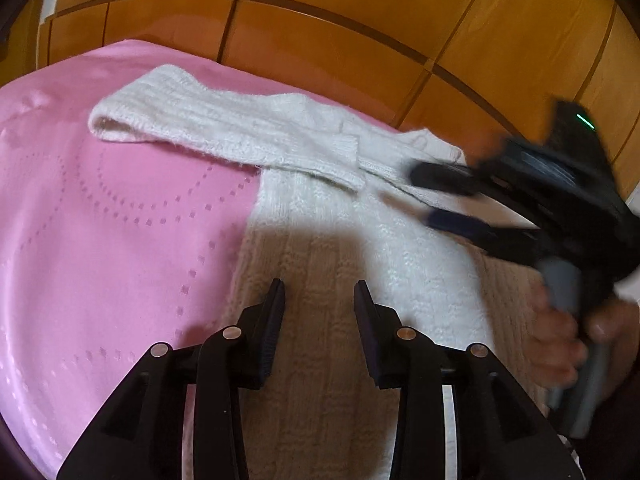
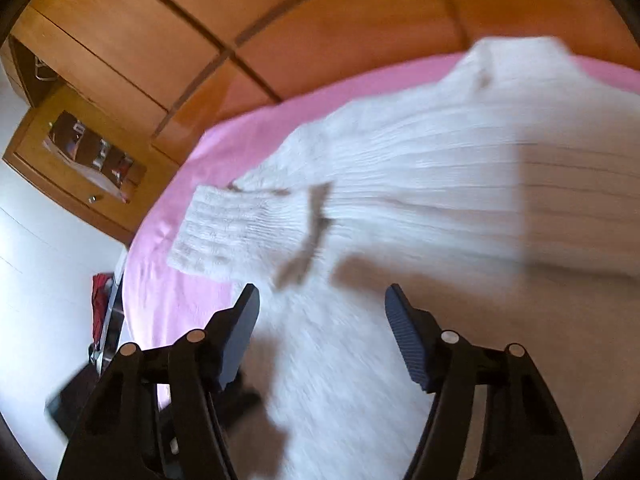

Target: Fold small clothes

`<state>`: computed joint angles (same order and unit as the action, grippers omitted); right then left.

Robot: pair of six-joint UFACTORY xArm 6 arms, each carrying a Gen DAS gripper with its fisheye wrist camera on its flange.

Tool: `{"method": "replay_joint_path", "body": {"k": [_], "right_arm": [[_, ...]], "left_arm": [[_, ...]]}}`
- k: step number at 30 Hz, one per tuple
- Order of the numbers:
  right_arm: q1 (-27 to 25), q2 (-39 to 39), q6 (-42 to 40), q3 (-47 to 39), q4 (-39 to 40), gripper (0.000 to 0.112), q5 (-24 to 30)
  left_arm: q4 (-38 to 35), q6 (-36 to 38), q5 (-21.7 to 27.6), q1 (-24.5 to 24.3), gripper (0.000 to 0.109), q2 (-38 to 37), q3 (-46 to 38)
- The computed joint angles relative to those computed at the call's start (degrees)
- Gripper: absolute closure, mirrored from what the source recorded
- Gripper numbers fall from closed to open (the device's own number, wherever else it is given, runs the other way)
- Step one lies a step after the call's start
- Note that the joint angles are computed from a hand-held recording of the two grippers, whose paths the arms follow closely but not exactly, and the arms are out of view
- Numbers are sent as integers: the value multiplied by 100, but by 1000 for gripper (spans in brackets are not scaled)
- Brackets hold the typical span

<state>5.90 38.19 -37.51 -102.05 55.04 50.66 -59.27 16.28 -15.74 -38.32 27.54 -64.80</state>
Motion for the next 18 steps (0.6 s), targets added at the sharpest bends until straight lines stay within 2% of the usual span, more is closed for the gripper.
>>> {"method": "replay_joint_path", "body": {"k": [2, 4, 5, 6, 7, 8, 10, 12, 16, 18], "right_arm": [[203, 478, 436, -619, -222, 47, 79], [415, 758, 700, -1020, -603, 49, -127], [458, 913, 830, -1282, -792, 67, -96], [508, 1059, 999, -1549, -1020, 77, 0], [531, 1133, 1144, -1720, -1204, 94, 55], [527, 1107, 1122, -1727, -1182, 106, 36], [493, 754, 756, -1385, -744, 106, -163], [426, 422, 370, -1127, -279, 107, -239], [231, -195, -331, -728, 425, 107, -445], [84, -424, -520, -564, 715, 107, -540]], "left_arm": [[280, -194, -87, 7, 74, 42, 49], [535, -457, -146, 20, 74, 65, 121], [825, -736, -198, 43, 74, 52, 212], [999, -908, -219, 65, 74, 48, 255], [1305, -1218, -244, 109, 74, 41, 324], [1556, -1468, -262, 151, 74, 47, 363], [1762, -1661, -303, 178, 74, 57, 405], [1366, -1276, -305, 104, 74, 91, 309], [92, -36, -305, -108, 74, 246, -88], [2, 52, -290, -122, 73, 269, -144]]}}
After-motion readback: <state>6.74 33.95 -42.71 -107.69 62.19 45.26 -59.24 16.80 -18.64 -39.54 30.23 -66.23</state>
